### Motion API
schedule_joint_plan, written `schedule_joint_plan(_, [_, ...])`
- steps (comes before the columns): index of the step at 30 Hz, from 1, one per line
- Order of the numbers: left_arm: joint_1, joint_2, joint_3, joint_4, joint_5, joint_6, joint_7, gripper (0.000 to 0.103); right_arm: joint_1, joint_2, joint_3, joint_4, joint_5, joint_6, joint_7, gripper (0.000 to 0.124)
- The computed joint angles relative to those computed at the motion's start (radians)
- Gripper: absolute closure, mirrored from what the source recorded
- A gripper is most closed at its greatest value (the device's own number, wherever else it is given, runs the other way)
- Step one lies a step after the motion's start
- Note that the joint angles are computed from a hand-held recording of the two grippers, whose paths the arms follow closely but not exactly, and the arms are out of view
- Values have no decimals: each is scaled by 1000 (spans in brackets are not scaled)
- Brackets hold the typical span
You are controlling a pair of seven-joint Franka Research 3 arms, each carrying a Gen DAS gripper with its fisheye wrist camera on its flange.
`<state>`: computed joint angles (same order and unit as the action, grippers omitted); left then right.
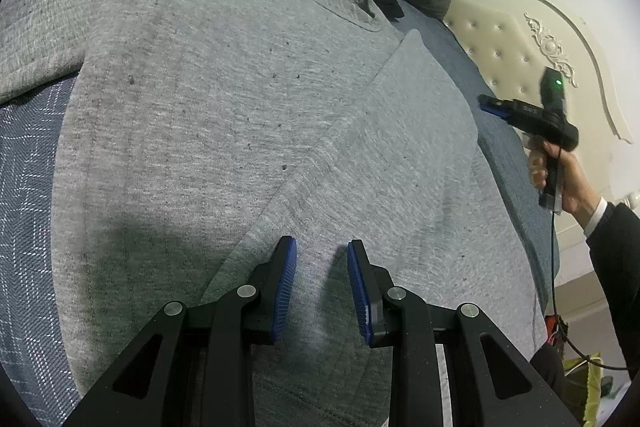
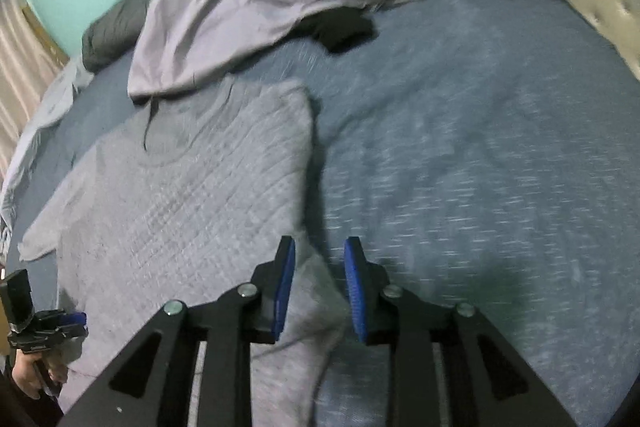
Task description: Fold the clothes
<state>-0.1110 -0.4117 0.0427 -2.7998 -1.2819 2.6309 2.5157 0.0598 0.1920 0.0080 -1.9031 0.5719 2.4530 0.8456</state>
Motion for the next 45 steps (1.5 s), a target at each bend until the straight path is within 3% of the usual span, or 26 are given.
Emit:
schedule_joint_plan(6, [6,3,3,1,-16,-12,19,74,62,48,-25,-6,-217,78,180,99])
schedule_joint_plan(12, [21,11,8,4,-28,-35,38,74,44,58,-1,37,-159,144,236,99])
schedule_joint_plan(17, [34,12,4,6,-15,-49,31,74,46,158,23,214,-129,90,277,98])
schedule_joint_plan(25, [49,9,10,7,-5,-80,34,71,113,332,12,455,-275,-11,367,92])
schedule_joint_plan(29, [51,8,10,8,1,-85,35,70,153,377,-7,491,-366,10,389,92])
schedule_joint_plan(31, [51,6,9,7,4,-87,35,68,175,386,-25,491,-419,37,403,97])
schedule_joint_plan(32, [51,3,8,6,7,-87,34,68,182,391,-29,493,-438,46,408,109])
schedule_joint_plan(34, [50,1,9,6,12,-88,33,66,169,402,-15,507,-427,46,407,115])
schedule_joint_plan(40, [51,-16,19,-4,13,-100,30,65,154,417,-5,523,-413,92,407,118])
schedule_joint_plan(45, [48,-19,16,-4,19,-94,29,65,131,477,1,623,-379,27,443,118])
